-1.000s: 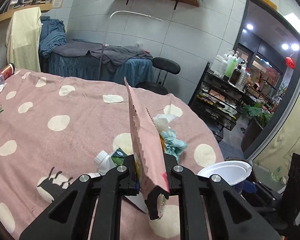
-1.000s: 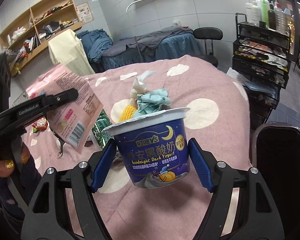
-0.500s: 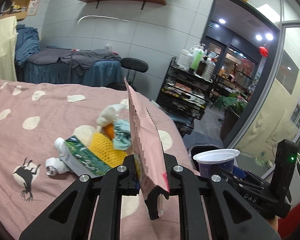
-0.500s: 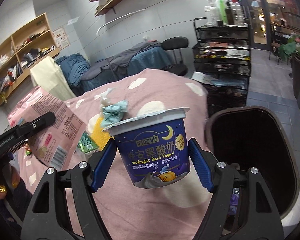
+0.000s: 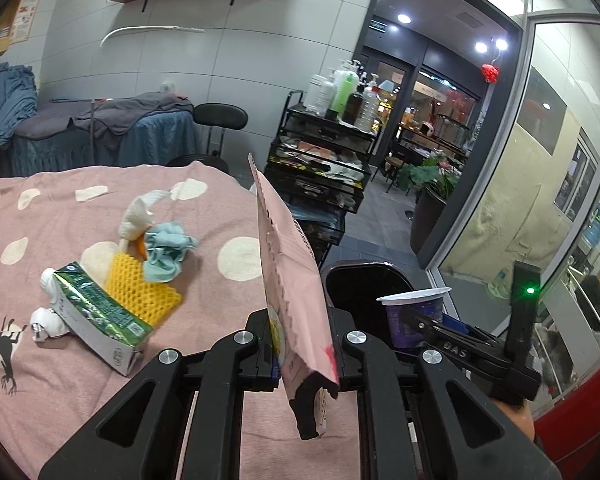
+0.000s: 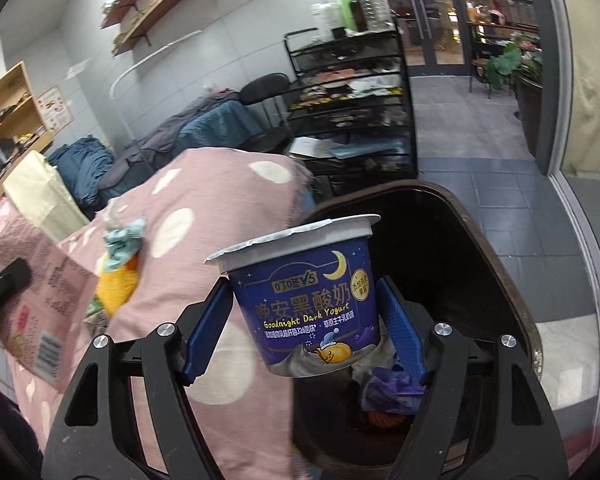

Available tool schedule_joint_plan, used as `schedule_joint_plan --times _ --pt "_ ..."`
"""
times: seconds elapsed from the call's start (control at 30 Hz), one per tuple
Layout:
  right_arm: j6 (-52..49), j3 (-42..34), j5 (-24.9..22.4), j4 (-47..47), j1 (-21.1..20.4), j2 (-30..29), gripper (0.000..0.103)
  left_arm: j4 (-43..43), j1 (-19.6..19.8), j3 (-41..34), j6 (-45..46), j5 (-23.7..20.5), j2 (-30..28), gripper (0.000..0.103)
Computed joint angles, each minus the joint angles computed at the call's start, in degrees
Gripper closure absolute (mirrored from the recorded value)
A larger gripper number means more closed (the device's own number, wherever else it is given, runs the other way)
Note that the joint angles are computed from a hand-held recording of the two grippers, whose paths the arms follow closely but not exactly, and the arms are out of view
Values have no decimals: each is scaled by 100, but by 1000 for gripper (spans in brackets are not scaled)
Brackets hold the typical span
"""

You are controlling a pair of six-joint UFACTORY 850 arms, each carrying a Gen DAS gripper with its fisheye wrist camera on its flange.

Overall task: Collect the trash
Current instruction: 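Lower the blue yogurt cup into the black bin and open the right gripper, then carry the pink snack bag over the bin and open the left gripper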

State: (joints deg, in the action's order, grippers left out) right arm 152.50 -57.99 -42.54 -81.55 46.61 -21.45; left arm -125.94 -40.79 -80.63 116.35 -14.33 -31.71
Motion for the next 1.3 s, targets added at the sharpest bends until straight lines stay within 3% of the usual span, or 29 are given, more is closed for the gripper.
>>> schedule_joint_plan --times 0.3,0.5,0.57,0.8,1.03,1.3 --pt "-6 270 767 399 -563 -180 29 628 -167 -122 -478 27 -121 90" --pt "156 305 1058 436 -660 -355 28 1109 -255 -232 -879 81 -214 90" --pt "278 314 1118 358 -659 -389 20 1399 -271 -281 -1151 82 -252 90" --pt "650 410 764 198 -429 -303 16 2539 -338 -483 -2210 -13 -399 90" --pt "873 569 -216 456 -57 -20 12 3718 -488 -846 -3246 -84 -625 89" --pt "1251 851 -1150 928 187 389 10 5848 -646 -1658 -5240 -371 -1139 89"
